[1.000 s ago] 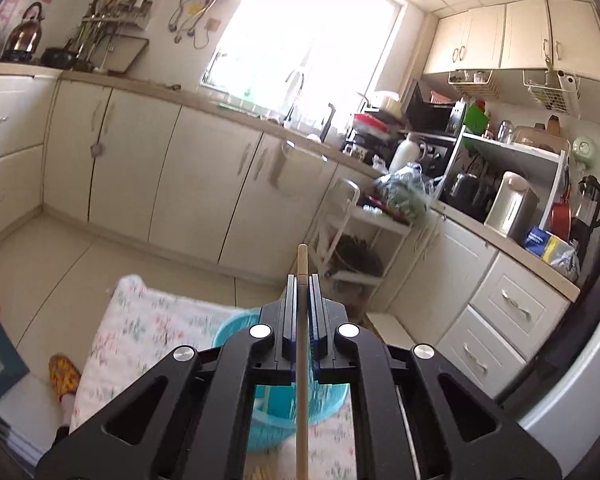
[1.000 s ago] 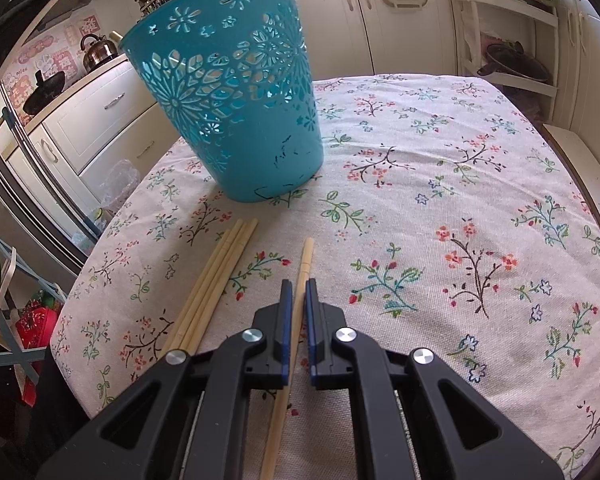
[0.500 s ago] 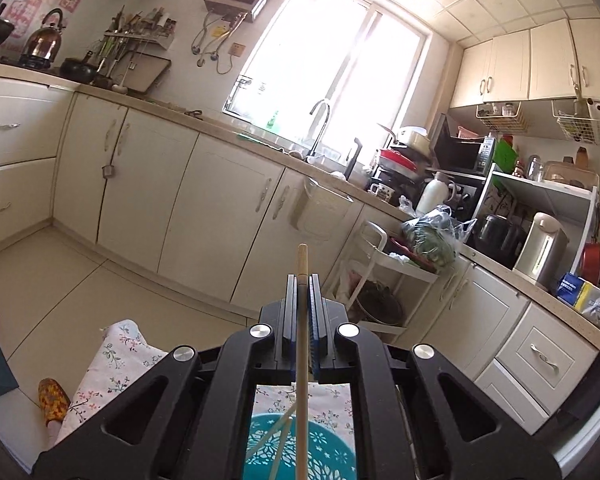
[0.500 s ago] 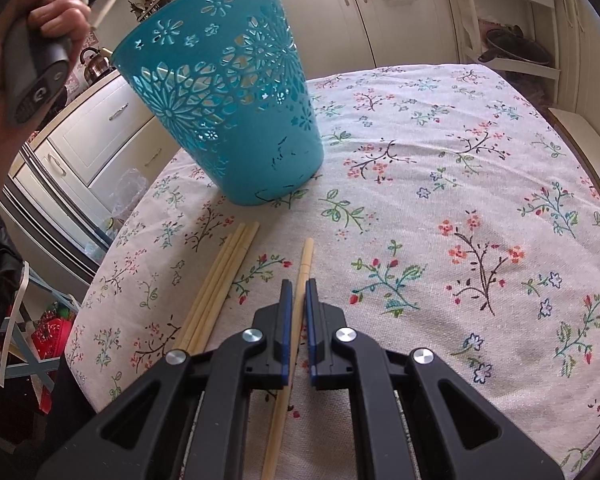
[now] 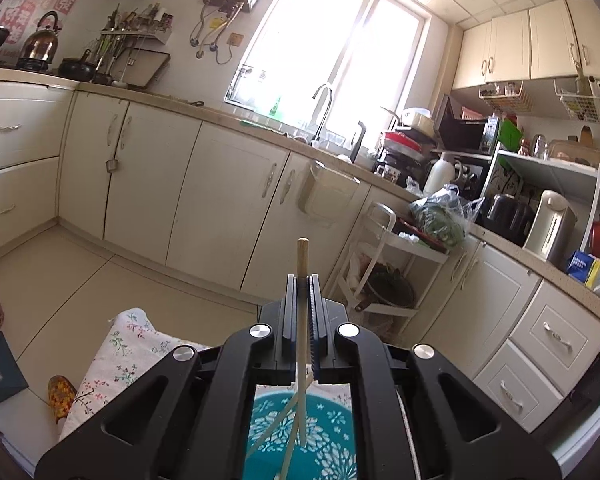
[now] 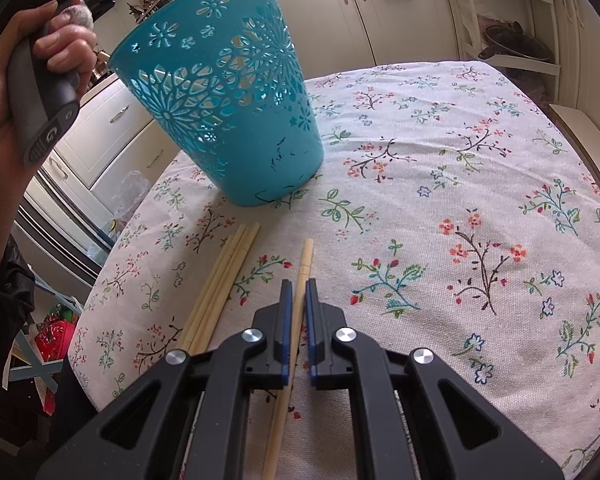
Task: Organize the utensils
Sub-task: 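Open the left gripper to drop the stick into the basket, then carry the stick in the right gripper over the basket and release it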
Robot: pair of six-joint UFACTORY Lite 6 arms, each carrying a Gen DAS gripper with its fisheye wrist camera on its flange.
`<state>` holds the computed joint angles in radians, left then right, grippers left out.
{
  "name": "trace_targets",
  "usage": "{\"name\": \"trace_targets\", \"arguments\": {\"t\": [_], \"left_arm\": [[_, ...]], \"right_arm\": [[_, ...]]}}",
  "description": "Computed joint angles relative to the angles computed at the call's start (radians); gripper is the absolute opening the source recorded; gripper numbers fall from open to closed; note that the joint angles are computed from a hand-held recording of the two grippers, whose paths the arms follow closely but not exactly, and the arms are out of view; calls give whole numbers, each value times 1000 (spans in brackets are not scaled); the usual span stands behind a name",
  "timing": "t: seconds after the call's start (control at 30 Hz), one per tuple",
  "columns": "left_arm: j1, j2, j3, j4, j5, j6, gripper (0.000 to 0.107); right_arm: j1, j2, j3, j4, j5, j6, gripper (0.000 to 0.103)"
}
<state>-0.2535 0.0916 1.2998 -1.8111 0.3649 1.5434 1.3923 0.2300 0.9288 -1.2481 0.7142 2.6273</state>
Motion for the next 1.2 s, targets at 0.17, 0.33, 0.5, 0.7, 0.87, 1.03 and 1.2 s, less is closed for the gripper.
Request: {"name": "trace_targets", "arguments": {"t": [0.17, 0.33, 0.5, 0.7, 0.87, 1.03, 1.2], "left_arm": [[-5, -15, -41, 147, -4, -80, 5], [-14, -21, -67, 398, 7, -245, 6], [63, -130, -173, 397, 55, -235, 31], [294, -346, -387, 304, 180, -127, 51], [487, -362, -538, 338, 256, -74, 60], [456, -265, -654, 333, 156, 38, 63], [359, -170, -674, 287, 73, 98, 67]], "right_arm": [[3, -1, -1, 7, 5, -9, 7], [6, 10, 17, 29, 16, -37, 7], [10, 26, 37, 39, 23, -48, 7], [12, 26, 37, 38, 23, -40, 8], [15, 49, 75, 79, 40, -105, 12], [9, 135, 222, 261, 127, -369, 5], [3, 100, 185, 274, 122, -342, 6]]}}
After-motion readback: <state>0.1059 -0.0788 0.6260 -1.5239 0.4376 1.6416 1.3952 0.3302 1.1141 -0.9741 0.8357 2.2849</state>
